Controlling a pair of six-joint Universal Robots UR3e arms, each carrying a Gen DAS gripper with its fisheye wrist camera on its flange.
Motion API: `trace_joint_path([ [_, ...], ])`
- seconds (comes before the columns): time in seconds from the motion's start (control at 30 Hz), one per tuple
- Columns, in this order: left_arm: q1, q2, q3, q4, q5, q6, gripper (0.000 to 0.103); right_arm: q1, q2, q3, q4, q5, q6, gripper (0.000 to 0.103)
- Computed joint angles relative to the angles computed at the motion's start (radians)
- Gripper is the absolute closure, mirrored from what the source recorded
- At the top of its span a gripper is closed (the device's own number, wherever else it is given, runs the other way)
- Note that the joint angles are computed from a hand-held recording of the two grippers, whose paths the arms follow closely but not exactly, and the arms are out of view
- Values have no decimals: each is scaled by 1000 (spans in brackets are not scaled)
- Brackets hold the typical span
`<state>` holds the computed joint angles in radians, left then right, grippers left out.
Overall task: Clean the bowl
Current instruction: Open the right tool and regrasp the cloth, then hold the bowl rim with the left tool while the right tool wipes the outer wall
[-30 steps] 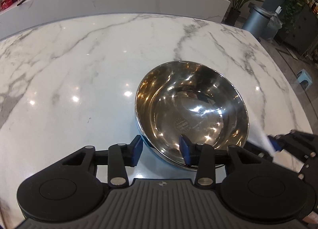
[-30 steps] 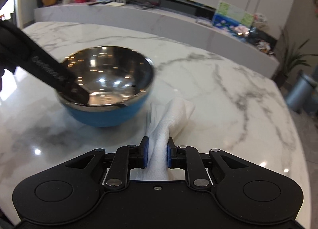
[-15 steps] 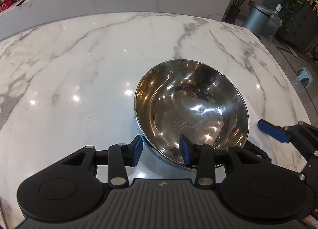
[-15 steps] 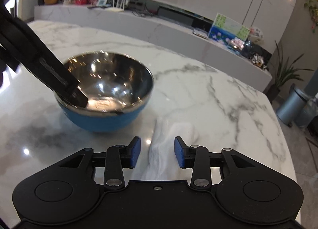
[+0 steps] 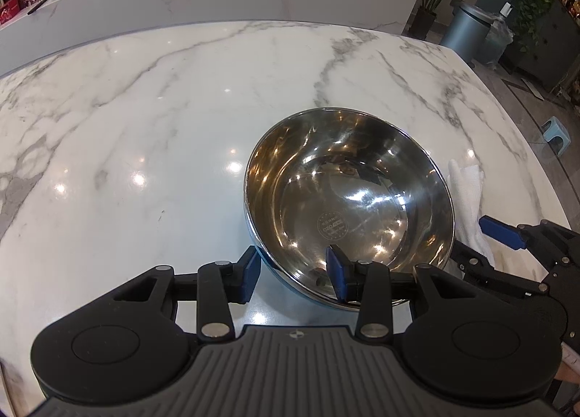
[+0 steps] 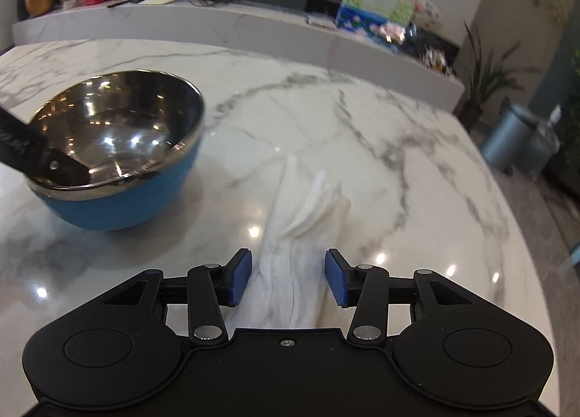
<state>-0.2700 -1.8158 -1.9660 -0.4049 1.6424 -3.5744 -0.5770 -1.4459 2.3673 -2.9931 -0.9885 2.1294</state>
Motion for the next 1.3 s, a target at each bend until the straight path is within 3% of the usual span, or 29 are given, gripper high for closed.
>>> trace_joint_path([
  [0.3,-12,-8,9,-2,13,-2,66,-14,-37,-13,72,7,37,89],
  [0.43,-16,-11,10,3,14,9,66,-38,-97,28,99,80,-21,90],
  [0.63,-24,-25,4,49,21,45,73,-88,-233,70,251,216,-159,90],
  [0.8,-20,-19,11,28,17,27,72,-76,-235,61,300,197,-216,90],
  [0.9,-16,-17,17,-2,3,1,56,-64,-217,55,299,185,-225,90],
  [1.3,-29,-23,36,-39,4,3,57,-33,-246,46,419,149,-319,90],
])
